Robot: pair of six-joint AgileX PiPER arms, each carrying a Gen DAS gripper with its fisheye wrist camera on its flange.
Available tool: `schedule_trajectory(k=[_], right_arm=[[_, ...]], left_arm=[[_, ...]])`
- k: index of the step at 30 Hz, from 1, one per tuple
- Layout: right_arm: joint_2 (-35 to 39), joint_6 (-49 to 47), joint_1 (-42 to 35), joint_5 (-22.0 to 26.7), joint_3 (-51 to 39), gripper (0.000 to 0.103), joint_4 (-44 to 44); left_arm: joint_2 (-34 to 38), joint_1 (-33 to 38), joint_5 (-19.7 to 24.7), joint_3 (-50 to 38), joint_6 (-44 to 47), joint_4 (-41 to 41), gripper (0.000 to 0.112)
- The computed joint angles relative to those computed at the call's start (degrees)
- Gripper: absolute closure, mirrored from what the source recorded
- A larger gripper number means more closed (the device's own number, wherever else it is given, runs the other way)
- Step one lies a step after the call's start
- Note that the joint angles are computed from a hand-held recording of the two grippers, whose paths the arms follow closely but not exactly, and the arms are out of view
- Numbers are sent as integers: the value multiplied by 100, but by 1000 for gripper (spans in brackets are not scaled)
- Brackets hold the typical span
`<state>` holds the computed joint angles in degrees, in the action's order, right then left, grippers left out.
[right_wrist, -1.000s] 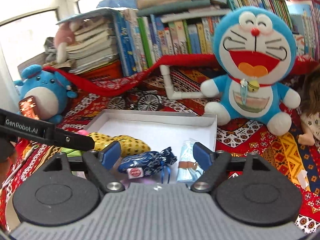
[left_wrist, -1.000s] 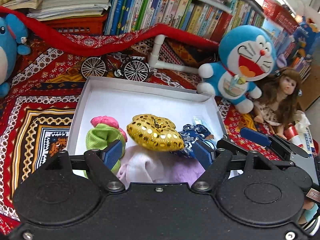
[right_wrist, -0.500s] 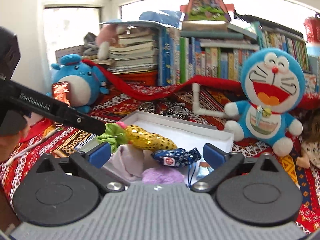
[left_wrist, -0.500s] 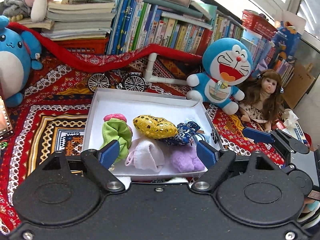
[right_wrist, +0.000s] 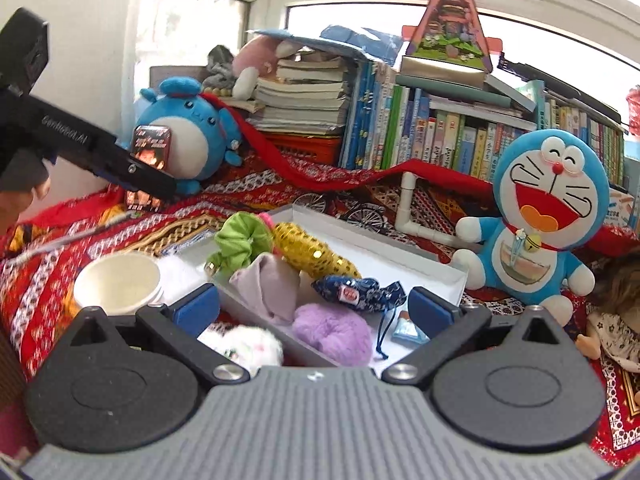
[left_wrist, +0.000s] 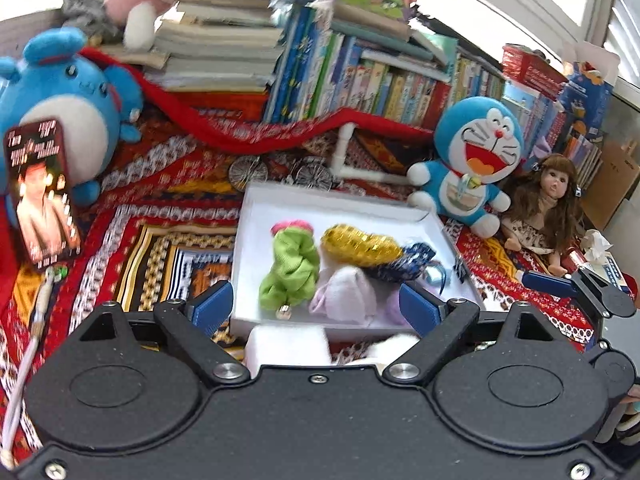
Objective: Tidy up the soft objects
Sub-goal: 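Grasp the white square cloth with the left gripper while the right gripper grasps the white cat plush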
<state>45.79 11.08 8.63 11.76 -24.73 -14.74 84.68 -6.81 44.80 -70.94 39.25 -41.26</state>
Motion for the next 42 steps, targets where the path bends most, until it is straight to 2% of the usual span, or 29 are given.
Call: schedule_trajectory(k=[2, 5, 12, 15, 16, 18, 26, 28, 31, 34, 42], right_arm=[[-52, -13, 148, 47, 76, 0, -70], [-86, 592, 545, 158, 180, 0, -783], [264, 3604, 1886, 663, 333, 0, -3834], [496, 4253, 2199, 757, 336, 0, -4432], [549, 4456, 2306, 807, 345, 0, -4610], [661, 4679, 2419, 838, 342, 0, -4834], [1007, 5062, 2499, 806, 317, 0, -5220], [1117, 5282, 2555, 837, 305, 0, -5433], [1265, 5483, 2624, 863, 271, 0, -5660], [1410, 5774, 2743, 983, 255, 0, -5970], [1762, 5832, 2637, 934, 90, 0, -6116]], left_arm=[[108, 133, 198, -36, -25, -51, 23], [271, 343, 495, -93, -107, -111, 24], [829, 753, 1184, -303, -390, -296, 34], [1135, 878, 1417, -429, -507, -520, 36], [1217, 914, 1481, -484, -542, -581, 40], [1340, 971, 1546, -582, -619, -661, 45], [1588, 899, 1465, -859, -898, -564, 46], [1792, 772, 1580, -1147, -1139, -347, 38], [2178, 446, 1829, -1807, -1713, 256, 34], [2384, 78, 1956, -2265, -2037, 853, 32], [2877, -515, 2314, -3037, -2515, 1663, 31]])
